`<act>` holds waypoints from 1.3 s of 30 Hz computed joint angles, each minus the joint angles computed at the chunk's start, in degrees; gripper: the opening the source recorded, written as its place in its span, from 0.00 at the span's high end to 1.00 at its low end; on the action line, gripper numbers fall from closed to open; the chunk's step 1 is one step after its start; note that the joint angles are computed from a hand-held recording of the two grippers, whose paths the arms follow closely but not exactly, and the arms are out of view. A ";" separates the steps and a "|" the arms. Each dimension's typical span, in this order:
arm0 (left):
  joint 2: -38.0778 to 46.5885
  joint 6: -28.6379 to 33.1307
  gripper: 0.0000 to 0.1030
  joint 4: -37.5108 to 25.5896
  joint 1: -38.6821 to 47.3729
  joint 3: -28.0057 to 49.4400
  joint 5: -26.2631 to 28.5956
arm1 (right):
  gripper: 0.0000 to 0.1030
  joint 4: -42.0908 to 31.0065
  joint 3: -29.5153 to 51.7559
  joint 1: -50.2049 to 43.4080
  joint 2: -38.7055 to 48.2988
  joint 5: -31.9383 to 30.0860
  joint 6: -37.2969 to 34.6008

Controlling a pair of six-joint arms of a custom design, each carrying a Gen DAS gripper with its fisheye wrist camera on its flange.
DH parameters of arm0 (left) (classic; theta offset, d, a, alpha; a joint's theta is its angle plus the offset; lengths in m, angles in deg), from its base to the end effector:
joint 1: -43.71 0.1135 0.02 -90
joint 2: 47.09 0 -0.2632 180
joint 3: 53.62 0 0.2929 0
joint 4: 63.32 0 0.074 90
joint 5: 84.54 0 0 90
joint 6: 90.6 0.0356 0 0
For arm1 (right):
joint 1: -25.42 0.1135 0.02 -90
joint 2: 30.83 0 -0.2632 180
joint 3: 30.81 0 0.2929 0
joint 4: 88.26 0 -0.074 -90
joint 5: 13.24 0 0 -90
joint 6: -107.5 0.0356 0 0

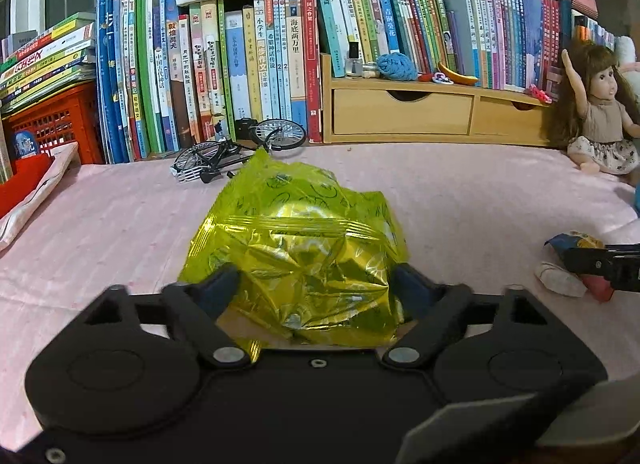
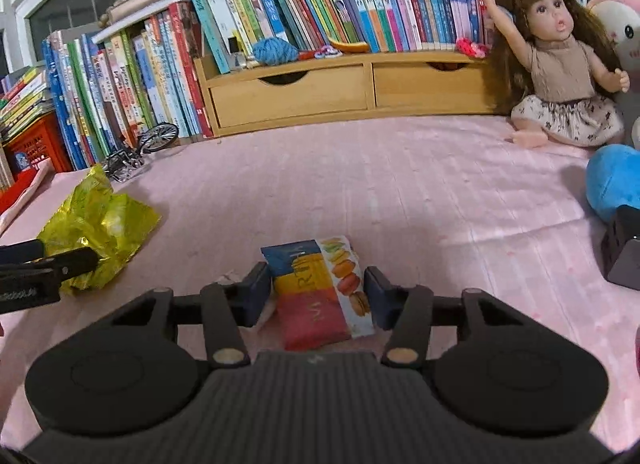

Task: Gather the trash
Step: 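Grasp the yellow-green foil bag with the left tool while the right tool grasps the snack packet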

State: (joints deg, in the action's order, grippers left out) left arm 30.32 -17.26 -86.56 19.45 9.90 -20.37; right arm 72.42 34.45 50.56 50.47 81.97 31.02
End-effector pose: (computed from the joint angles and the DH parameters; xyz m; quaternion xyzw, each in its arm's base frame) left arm 0.3086 -0.1221 0.2360 -0.0414 0.8775 0.0358 0.4765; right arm 0.3191 0.1462 0.2294 -0.0691 0.8851 0.1137 0.4460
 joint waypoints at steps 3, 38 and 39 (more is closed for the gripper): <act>-1.21 0.08 0.40 -0.21 -0.46 -0.67 -1.01 | 0.50 0.70 -1.61 0.20 -2.07 -0.12 -0.42; 12.12 -5.18 0.15 -11.24 -2.72 12.59 -8.12 | 0.47 -0.19 -8.78 0.30 -12.97 -5.53 -0.97; 11.75 -6.67 0.20 -10.44 -2.16 12.02 -6.63 | 0.47 -0.12 -8.73 0.31 -12.87 -5.59 -1.03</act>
